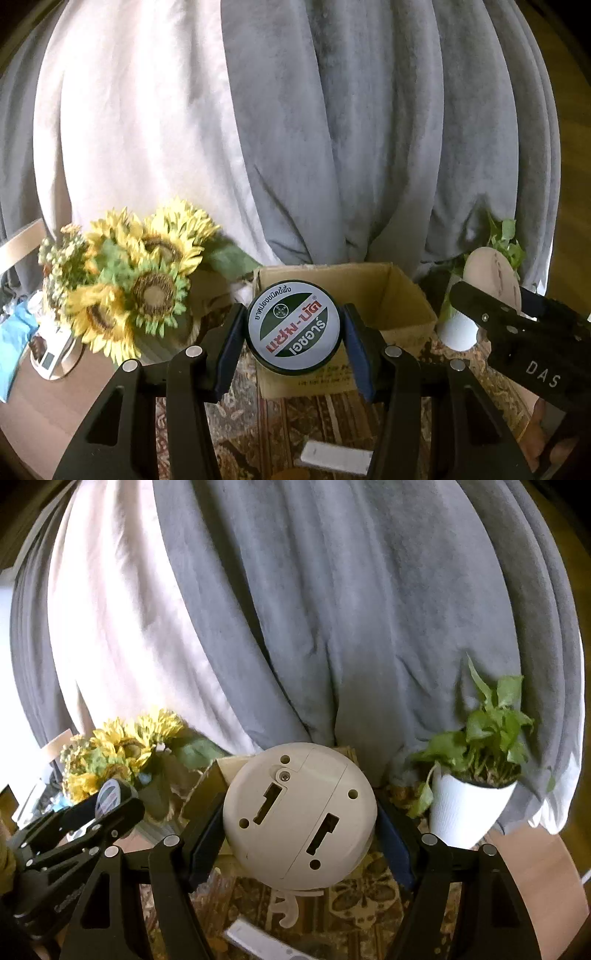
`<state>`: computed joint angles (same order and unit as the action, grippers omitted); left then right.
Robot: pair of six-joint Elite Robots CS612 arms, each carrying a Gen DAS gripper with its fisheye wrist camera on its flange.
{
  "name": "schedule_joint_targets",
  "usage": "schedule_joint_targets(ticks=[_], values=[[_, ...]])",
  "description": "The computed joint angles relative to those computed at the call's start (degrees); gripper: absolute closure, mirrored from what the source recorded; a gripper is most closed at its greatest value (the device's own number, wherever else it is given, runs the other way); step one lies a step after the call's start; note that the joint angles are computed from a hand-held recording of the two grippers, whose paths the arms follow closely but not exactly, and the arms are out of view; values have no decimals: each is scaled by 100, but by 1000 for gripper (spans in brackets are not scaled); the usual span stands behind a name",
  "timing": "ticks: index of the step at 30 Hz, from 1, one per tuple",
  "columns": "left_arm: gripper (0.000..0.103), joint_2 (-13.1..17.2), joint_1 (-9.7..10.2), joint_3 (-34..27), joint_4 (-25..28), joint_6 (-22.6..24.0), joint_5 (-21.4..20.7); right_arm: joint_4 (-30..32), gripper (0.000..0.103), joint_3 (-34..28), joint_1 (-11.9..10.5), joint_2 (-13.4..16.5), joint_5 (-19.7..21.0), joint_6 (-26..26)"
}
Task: Organize rigid objects
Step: 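Lift the tin with the left gripper while the right gripper carries the white toy over the box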
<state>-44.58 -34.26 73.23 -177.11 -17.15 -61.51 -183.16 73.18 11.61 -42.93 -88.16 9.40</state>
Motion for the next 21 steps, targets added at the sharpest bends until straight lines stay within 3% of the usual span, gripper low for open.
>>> schedule_joint_targets(ticks=[11, 21], values=[[52, 292, 120, -643, 233, 158, -174, 264, 27, -635, -22, 277, 36, -60], [52, 582, 248, -1330, 909, 235, -447, 1009, 27, -1346, -72, 574, 238, -97]])
